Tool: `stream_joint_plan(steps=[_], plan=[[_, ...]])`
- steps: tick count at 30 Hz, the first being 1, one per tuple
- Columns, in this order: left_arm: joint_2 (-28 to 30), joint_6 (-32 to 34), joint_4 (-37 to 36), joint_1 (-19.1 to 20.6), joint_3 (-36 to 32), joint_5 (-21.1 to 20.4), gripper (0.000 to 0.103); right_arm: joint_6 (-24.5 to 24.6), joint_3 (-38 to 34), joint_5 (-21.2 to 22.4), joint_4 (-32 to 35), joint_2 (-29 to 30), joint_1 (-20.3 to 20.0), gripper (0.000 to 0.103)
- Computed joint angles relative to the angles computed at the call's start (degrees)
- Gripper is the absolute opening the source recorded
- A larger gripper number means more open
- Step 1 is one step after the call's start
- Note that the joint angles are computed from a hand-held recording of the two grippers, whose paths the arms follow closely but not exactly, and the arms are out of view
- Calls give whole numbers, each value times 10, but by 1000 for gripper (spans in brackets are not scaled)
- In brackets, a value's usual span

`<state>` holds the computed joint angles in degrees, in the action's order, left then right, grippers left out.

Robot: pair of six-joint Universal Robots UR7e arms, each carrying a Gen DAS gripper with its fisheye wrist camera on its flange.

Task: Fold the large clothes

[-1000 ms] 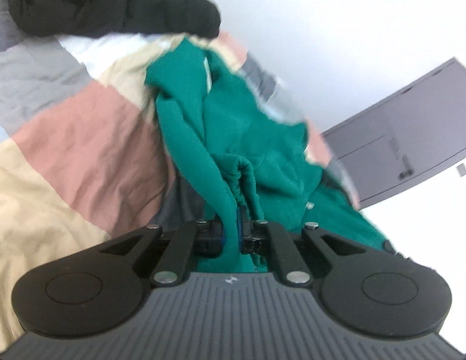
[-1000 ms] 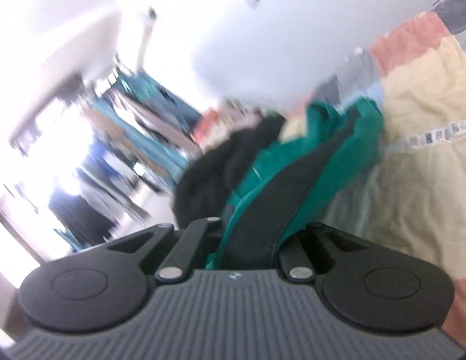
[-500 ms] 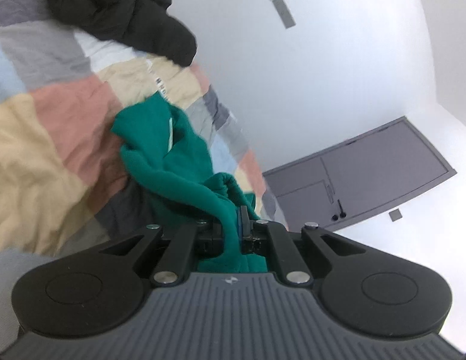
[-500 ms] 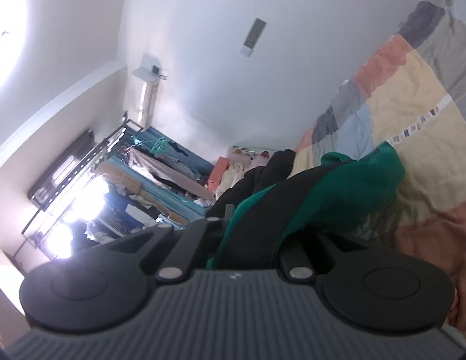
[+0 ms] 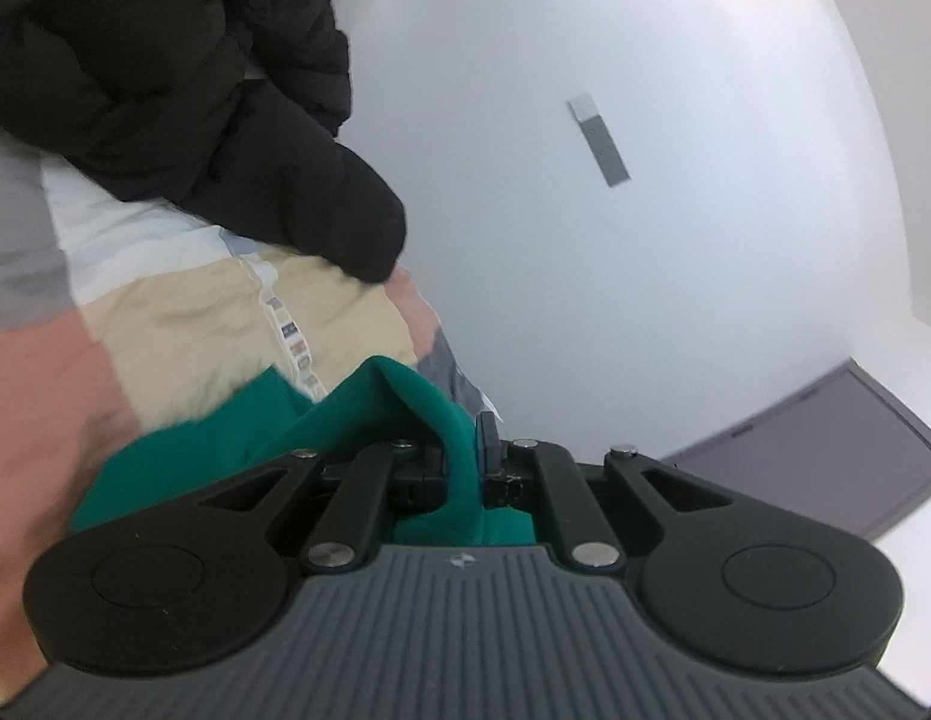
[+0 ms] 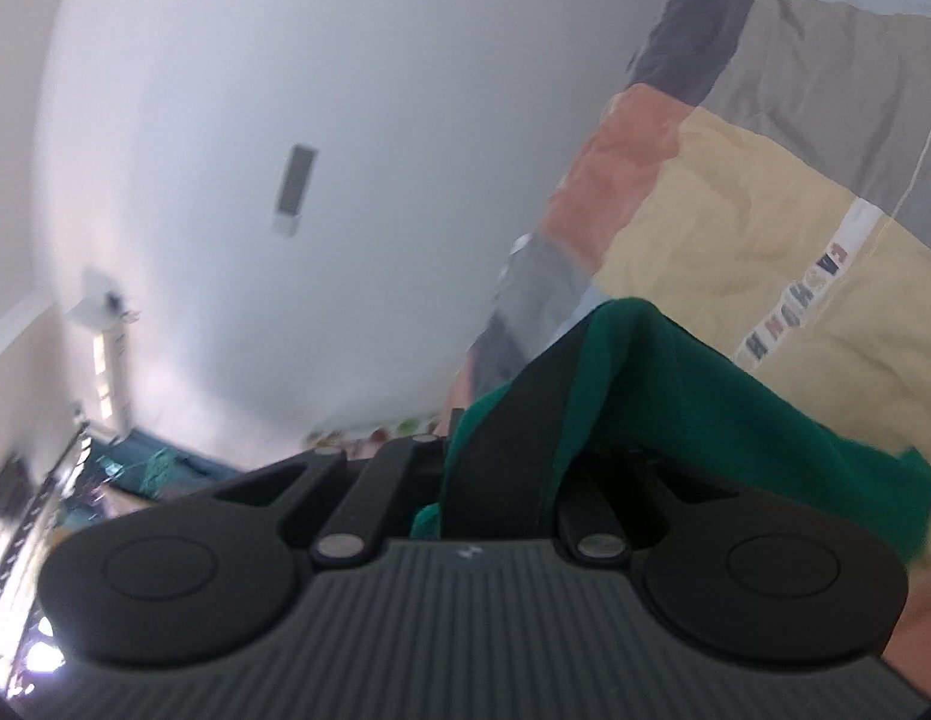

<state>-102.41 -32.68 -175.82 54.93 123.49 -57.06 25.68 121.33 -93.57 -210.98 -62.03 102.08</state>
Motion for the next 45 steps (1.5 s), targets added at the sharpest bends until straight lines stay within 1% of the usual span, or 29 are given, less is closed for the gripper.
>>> stream_joint_plan(steps=[2,4,6,7,9,12,13,17,19,21,23,27,29,30,31,33,34,35,36,37,38,40,42,45], plan=[[41,21,-31,40,-16,-26,9,-13,-21,-10,-3,28,-9,9],[79,34,-45,81,-34,-57,10,-36,-37,-14,0,49,-21,9],[108,46,-54,109,-46,-72,11,-54,-50,-13,5,69,-38,9],[120,51,-59,122,-49,-78,12,-54,-57,-12,11,78,-46,9],[147,49,-60,145,-59,-86,13,-54,-75,-12,36,91,-58,9],[187,50,-67,181,-87,-113,15,-68,-112,-17,93,110,-72,9],[195,47,-64,187,-96,-118,15,-74,-122,-19,106,116,-76,9],[217,79,-65,192,-114,-115,15,-92,-142,-32,136,133,-80,8],[221,85,-51,195,-118,-109,15,-87,-146,-32,145,137,-84,8],[227,95,-60,198,-118,-111,15,-87,-151,-34,152,142,-85,8],[223,96,-59,196,-114,-109,15,-93,-149,-37,146,145,-83,8],[213,133,-66,177,-102,-86,16,-89,-138,-26,136,138,-84,10],[203,147,-61,165,-94,-76,24,-99,-135,-33,148,130,-78,11],[199,161,-57,159,-91,-72,40,-105,-134,-43,149,127,-72,12],[193,180,-54,150,-87,-63,53,-111,-131,-56,145,125,-65,13],[182,221,-71,122,-70,-24,59,-124,-125,-86,133,121,-49,18],[174,241,-72,107,-62,-7,62,-137,-123,-97,133,118,-41,29],[165,261,-71,93,-54,8,64,-157,-120,-107,131,115,-33,45],[158,277,-74,80,-46,21,69,-179,-115,-118,124,112,-24,54],[150,294,-82,67,-36,34,72,-199,-109,-131,114,110,-14,68],[142,313,-94,54,-25,45,73,-216,-102,-144,102,106,-5,73],[123,343,-105,27,-1,62,74,-242,-86,-163,85,98,11,74],[107,359,-93,5,17,78,74,-266,-67,-177,63,91,25,74],[83,341,-43,-16,34,82,74,-312,-41,-188,36,84,46,74]])
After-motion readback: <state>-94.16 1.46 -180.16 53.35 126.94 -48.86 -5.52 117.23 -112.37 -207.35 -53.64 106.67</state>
